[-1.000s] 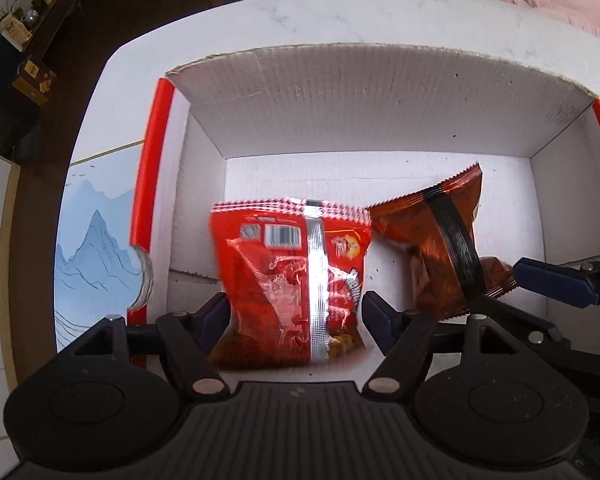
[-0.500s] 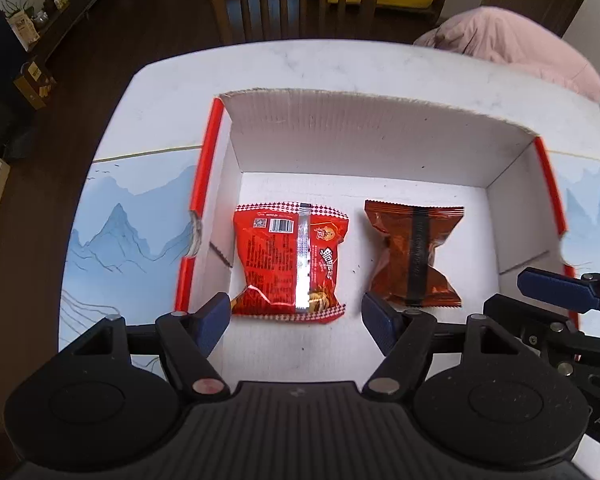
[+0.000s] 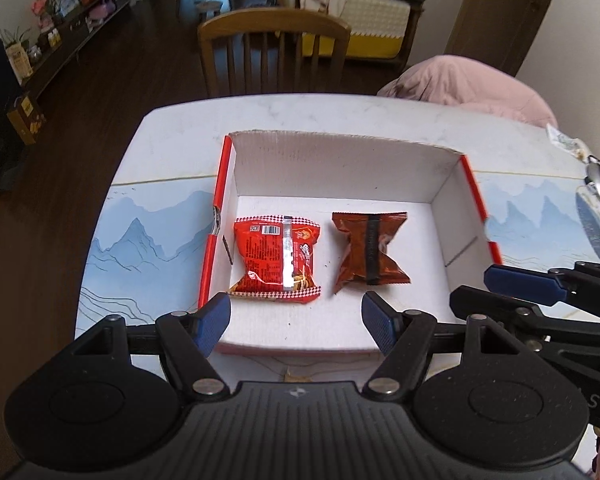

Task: Organize snacks
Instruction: 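Lift both tools out of the box and back toward the pile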

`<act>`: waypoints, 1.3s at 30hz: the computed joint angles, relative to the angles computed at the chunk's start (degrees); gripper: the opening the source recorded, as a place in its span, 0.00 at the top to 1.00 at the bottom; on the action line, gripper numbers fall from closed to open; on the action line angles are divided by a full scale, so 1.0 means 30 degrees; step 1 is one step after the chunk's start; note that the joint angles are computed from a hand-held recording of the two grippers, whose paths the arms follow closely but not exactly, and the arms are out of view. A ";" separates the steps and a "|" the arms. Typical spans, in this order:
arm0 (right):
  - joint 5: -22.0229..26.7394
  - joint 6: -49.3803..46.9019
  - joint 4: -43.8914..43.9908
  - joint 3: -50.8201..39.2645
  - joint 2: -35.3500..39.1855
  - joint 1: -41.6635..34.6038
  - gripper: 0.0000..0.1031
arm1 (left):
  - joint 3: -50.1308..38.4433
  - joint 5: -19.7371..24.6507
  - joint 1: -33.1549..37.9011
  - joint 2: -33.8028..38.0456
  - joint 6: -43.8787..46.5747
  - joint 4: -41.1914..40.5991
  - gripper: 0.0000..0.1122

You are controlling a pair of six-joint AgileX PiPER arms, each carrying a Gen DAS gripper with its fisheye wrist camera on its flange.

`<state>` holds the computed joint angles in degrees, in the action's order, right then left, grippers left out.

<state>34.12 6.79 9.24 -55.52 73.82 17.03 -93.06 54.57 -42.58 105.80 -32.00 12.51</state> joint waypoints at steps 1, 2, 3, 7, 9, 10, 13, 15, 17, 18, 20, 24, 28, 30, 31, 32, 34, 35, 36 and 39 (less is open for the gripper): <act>-0.0005 0.0521 -0.0312 0.0158 -0.0320 0.0282 0.68 | 0.0612 -0.0297 -0.0089 -0.0551 -0.0109 0.0099 0.36; -0.0028 0.1196 -0.0777 0.0333 -0.0677 0.0629 0.68 | 0.1237 -0.0612 -0.0162 -0.1085 -0.0216 0.0175 0.36; -0.0077 0.1843 -0.1232 0.0497 -0.1014 0.0961 0.68 | 0.1775 -0.0881 -0.0235 -0.1560 -0.0318 0.0234 0.36; -0.0168 0.4471 -0.3110 0.1150 -0.2316 0.2341 0.68 | 0.4003 -0.1925 -0.0639 -0.3662 -0.1060 0.0849 0.36; -0.0183 0.6087 -0.4334 0.1463 -0.2861 0.3166 0.67 | 0.4893 -0.2251 -0.0859 -0.4566 -0.1343 0.1122 0.36; -0.0126 0.7049 -0.5066 0.1638 -0.3163 0.3658 0.67 | 0.5308 -0.2406 -0.0957 -0.4994 -0.1434 0.1165 0.36; 0.0136 0.9926 -0.7249 0.2081 -0.3953 0.5129 0.67 | 0.6610 -0.2811 -0.1245 -0.6236 -0.1809 0.1235 0.36; 0.0416 1.1955 -0.8766 0.2354 -0.4483 0.6262 0.67 | 0.7520 -0.3180 -0.1508 -0.7100 -0.2116 0.1462 0.36; 0.0465 1.3295 -0.9821 0.2705 -0.5036 0.7109 0.67 | 0.8442 -0.3469 -0.1891 -0.7998 -0.2709 0.2034 0.36; 0.0591 1.4141 -1.0471 0.2881 -0.5304 0.7636 0.67 | 0.8907 -0.3590 -0.2082 -0.8476 -0.3040 0.2291 0.36; 0.0789 1.5679 -1.1716 0.3256 -0.5744 0.8655 0.66 | 0.9961 -0.3818 -0.2638 -0.9546 -0.4219 0.3219 0.35; 0.1942 1.9142 -1.4627 0.3707 -0.6250 1.1040 0.65 | 1.1853 -0.3874 -0.3732 -1.1456 -0.6219 0.5214 0.33; 0.3262 2.2450 -1.6724 0.4158 -0.6562 1.3456 0.59 | 1.3771 -0.3976 -0.4296 -1.3250 -0.7309 0.6060 0.33; 0.4371 2.4832 -1.8497 0.4535 -0.6580 1.5187 0.45 | 1.4619 -0.3960 -0.4552 -1.3951 -0.7890 0.6491 0.32; 0.4825 2.5828 -1.9204 0.4740 -0.6592 1.5904 0.25 | 1.4952 -0.3971 -0.4545 -1.4222 -0.8000 0.6514 0.32; 0.5186 2.6687 -1.9780 0.5006 -0.6670 1.6605 0.14 | 1.5314 -0.3992 -0.4578 -1.4566 -0.8161 0.6533 0.32; 0.6022 2.8489 -2.0984 0.5591 -0.6885 1.8115 0.03 | 1.6139 -0.4064 -0.4792 -1.5184 -0.8764 0.6910 0.28; 0.6425 2.8909 -2.1161 0.5666 -0.6807 1.8648 0.03 | 1.6642 -0.4092 -0.5027 -1.5533 -0.9421 0.7420 0.24; 0.6743 2.9191 -2.1267 0.5751 -0.6775 1.9057 0.03 | 1.7181 -0.4152 -0.5313 -1.5940 -1.0187 0.7985 0.23; 0.7125 3.0012 -2.1408 0.6332 -0.6996 1.9854 0.00 | 1.8630 -0.4867 -0.5228 -1.6906 -1.0447 0.7841 0.23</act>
<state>55.49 96.82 -54.99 -36.52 52.83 76.60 -37.17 39.96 -58.26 55.09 -63.34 36.03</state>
